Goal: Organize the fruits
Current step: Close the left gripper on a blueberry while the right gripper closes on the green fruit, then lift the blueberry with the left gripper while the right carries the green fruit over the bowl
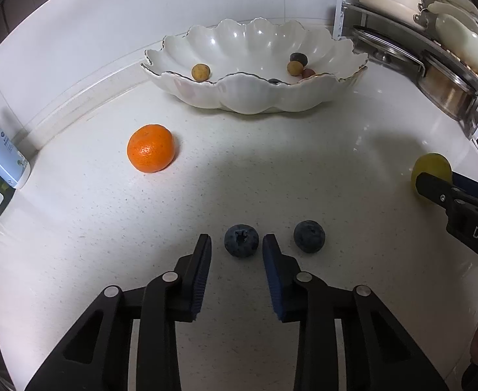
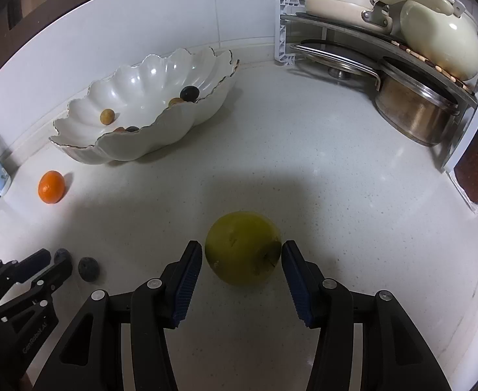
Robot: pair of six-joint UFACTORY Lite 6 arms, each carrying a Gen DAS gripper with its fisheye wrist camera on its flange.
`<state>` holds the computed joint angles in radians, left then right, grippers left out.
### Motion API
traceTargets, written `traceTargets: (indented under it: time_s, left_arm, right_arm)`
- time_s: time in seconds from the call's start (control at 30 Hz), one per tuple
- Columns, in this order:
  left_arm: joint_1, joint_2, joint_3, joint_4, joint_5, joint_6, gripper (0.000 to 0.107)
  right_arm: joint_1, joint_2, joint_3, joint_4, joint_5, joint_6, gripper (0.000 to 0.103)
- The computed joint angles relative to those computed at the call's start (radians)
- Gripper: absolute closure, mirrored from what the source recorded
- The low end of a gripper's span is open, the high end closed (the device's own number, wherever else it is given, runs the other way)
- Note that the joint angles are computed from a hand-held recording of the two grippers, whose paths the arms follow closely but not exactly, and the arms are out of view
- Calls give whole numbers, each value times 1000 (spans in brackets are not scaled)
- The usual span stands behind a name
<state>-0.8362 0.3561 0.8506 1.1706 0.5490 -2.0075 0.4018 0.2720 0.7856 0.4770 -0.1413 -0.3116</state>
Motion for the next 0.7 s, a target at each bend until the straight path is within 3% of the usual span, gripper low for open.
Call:
traceTargets:
  time_s: [0.2,0.7]
  left_arm:
    - [-3,9,1,25,-5,-15,83]
    - [-25,-3,-24,121,22,-120,84]
  right_arm:
    - [3,10,-6,-49,-1,50,52]
    - [11,-6,-43,-96,-32,104,53]
